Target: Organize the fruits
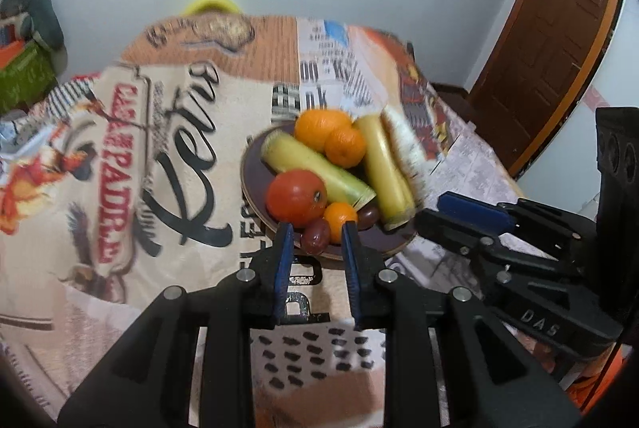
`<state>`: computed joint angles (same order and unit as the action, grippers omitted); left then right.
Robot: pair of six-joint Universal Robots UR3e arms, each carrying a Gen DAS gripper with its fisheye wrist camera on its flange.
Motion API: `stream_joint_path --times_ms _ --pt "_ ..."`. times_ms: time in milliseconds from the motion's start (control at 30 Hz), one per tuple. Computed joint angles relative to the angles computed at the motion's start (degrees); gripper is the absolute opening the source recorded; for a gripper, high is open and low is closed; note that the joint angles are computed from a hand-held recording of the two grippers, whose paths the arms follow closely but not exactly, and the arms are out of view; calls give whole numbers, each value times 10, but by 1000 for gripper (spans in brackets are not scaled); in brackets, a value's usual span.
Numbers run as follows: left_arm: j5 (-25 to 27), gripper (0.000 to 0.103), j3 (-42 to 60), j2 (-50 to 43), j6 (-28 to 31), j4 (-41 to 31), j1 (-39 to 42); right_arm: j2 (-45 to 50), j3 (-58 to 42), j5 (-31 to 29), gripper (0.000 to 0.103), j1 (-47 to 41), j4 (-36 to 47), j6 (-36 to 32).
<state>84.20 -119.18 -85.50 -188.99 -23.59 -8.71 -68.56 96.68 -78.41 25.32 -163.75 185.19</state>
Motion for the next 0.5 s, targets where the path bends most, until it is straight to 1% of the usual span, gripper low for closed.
stream_joint_path --times_ms 133,267,300,333,367,433,500 --pt "47 23 11 81 -17 -39 -34 -83 47 -12 27 1 -15 7" --pt "113 23 38 146 -36 -69 -93 -176 88 -27 27 6 -29 17" --pt "147 23 52 159 -43 -76 -123 -202 97 -32 27 8 -30 19" --pt "168 23 59 166 -46 -79 -142 -229 105 -39 27 12 -32 21" --pt "204 23 73 175 -53 -83 -176 -245 110 -46 27 17 -36 23" --pt "251 23 96 181 -63 -92 -223 -285 125 -64 27 29 -44 29" --pt "318 23 121 180 -78 -97 -288 -322 140 -84 27 45 -54 36"
